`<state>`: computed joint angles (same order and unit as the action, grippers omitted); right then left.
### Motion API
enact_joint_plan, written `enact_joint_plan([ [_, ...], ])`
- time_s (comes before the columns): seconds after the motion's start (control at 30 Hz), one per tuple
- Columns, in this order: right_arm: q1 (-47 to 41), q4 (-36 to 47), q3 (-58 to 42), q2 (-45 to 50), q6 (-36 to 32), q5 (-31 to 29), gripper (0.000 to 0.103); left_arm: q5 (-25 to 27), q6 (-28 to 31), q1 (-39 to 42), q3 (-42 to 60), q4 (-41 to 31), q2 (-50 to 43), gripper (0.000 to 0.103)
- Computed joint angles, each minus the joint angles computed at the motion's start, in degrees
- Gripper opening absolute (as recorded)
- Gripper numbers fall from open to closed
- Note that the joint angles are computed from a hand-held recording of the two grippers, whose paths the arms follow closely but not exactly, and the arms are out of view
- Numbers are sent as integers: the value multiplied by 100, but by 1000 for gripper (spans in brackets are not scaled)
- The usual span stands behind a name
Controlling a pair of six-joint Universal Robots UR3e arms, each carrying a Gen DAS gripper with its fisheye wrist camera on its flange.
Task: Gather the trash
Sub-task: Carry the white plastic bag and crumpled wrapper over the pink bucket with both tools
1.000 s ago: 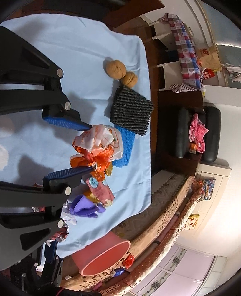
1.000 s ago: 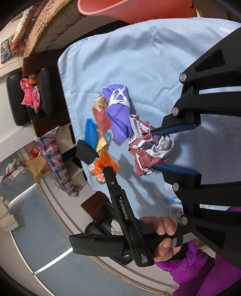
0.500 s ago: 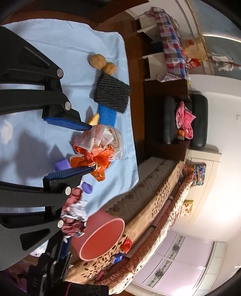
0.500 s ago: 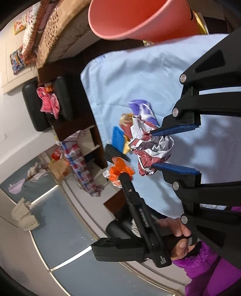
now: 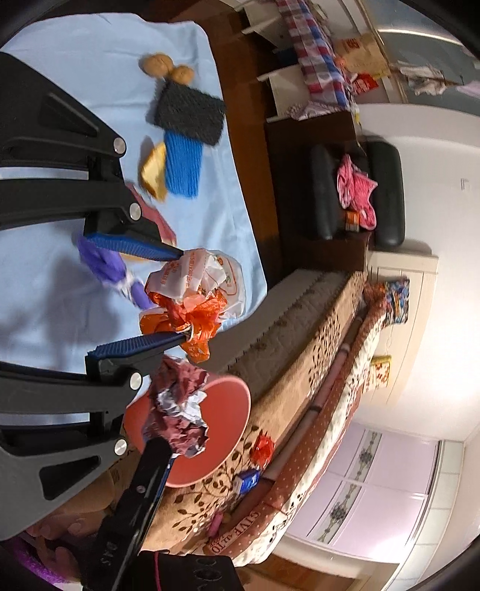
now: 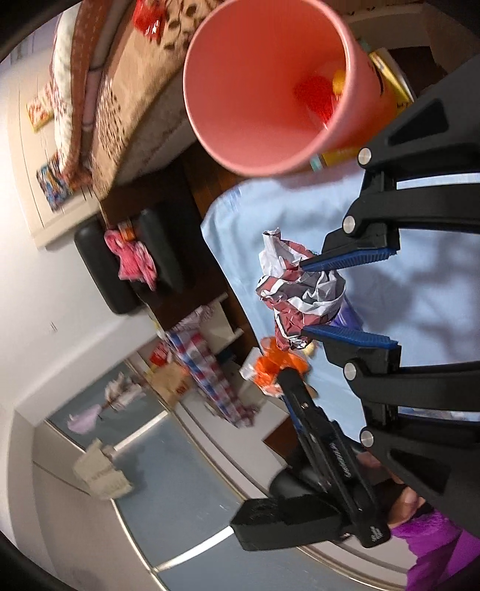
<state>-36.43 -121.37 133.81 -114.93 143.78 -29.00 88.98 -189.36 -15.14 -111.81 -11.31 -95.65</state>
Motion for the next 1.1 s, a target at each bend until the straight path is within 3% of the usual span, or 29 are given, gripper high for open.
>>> enact_joint_plan([
  [0.47, -901, -1059, 121, 764, 599, -147, 29, 256, 95, -791, 1957, -600, -1524, 39],
  [1.1, -704, -4258, 402, 2123, 2250, -1402, 30, 665, 355, -1379, 4764, -1769, -3538, 40],
])
